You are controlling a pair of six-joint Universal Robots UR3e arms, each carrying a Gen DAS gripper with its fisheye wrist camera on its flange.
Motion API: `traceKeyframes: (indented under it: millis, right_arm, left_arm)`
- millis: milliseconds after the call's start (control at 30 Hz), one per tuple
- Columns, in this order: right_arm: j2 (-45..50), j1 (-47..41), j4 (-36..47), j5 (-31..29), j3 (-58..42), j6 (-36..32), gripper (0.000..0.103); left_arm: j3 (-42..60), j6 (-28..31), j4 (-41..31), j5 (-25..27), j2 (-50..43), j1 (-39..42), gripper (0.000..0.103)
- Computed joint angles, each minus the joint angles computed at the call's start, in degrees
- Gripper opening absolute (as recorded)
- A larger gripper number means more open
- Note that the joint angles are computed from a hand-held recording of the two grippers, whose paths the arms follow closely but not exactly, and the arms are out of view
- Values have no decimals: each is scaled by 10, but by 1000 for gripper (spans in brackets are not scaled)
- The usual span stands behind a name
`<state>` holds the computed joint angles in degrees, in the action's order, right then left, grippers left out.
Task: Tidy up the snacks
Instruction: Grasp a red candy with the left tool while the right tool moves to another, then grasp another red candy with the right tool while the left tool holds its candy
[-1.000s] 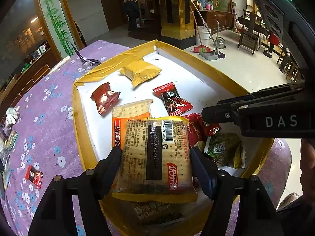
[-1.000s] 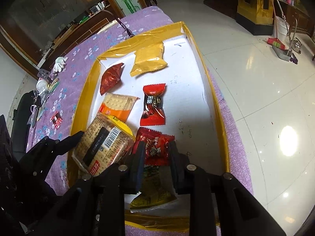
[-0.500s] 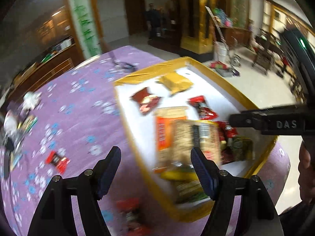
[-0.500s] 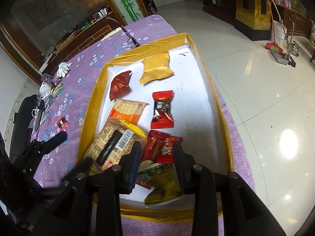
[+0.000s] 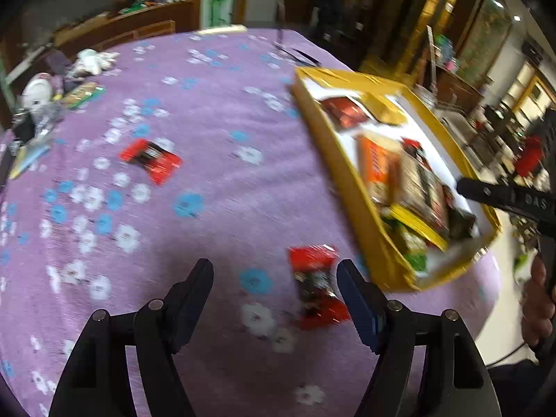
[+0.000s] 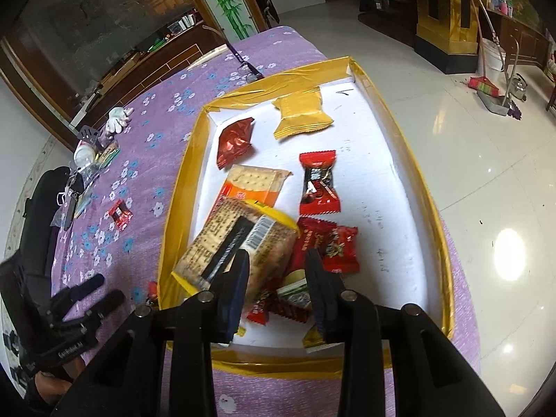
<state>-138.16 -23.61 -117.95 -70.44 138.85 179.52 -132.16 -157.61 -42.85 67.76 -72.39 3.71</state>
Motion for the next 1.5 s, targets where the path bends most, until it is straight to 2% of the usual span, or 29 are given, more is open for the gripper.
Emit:
traceKeyframes:
  millis: [67, 200, 267, 433, 500, 567, 700, 967, 1100, 1200, 1300, 1400, 1500]
  right_arm:
    - [6, 19, -12, -12, 0, 14, 32]
    - [-4, 30, -8, -22, 1, 21, 32]
    - [-14, 30, 0, -27, 0, 20, 32]
    - [-29, 30, 12, -36, -3, 16, 32]
    - [-21, 44, 2, -43, -6, 22, 32]
    - [-3, 67, -17, -52, -13, 31, 32]
    - [55, 117, -65, -65, -35, 48, 32]
    - [250, 238, -155, -52, -138, 72, 32]
    - [390, 305, -171, -39, -248, 75, 32]
    - [507, 355, -167, -36, -357, 71, 33]
    - [627, 399, -153, -38, -481, 62, 35]
    - [744, 439, -121, -58, -621, 49, 36]
    - [844, 475, -87, -116, -753, 41, 36]
  left_arm:
    - [4, 4, -8, -2, -11, -17, 77]
    - [12, -13, 30, 39, -67, -67, 76]
    - [14, -16, 36, 39, -79, -70, 69]
    - [5, -32, 114, 81, -112, -107, 59]
    - [0, -38, 141, 89, -121, -109, 49]
    - [2, -36, 149, 91, -125, -98, 35]
    - [-20, -27, 142, 83, -98, -36, 35]
    - [-87, 43, 84, 50, 7, 172, 35]
    - [-100, 128, -21, -20, 76, 292, 33]
    - [-122, 156, -17, -10, 115, 302, 33]
    - [-117, 196, -68, -37, 129, 340, 33]
    - [-109, 226, -98, -50, 120, 363, 33]
    - [-105, 243, -109, -57, 120, 365, 33]
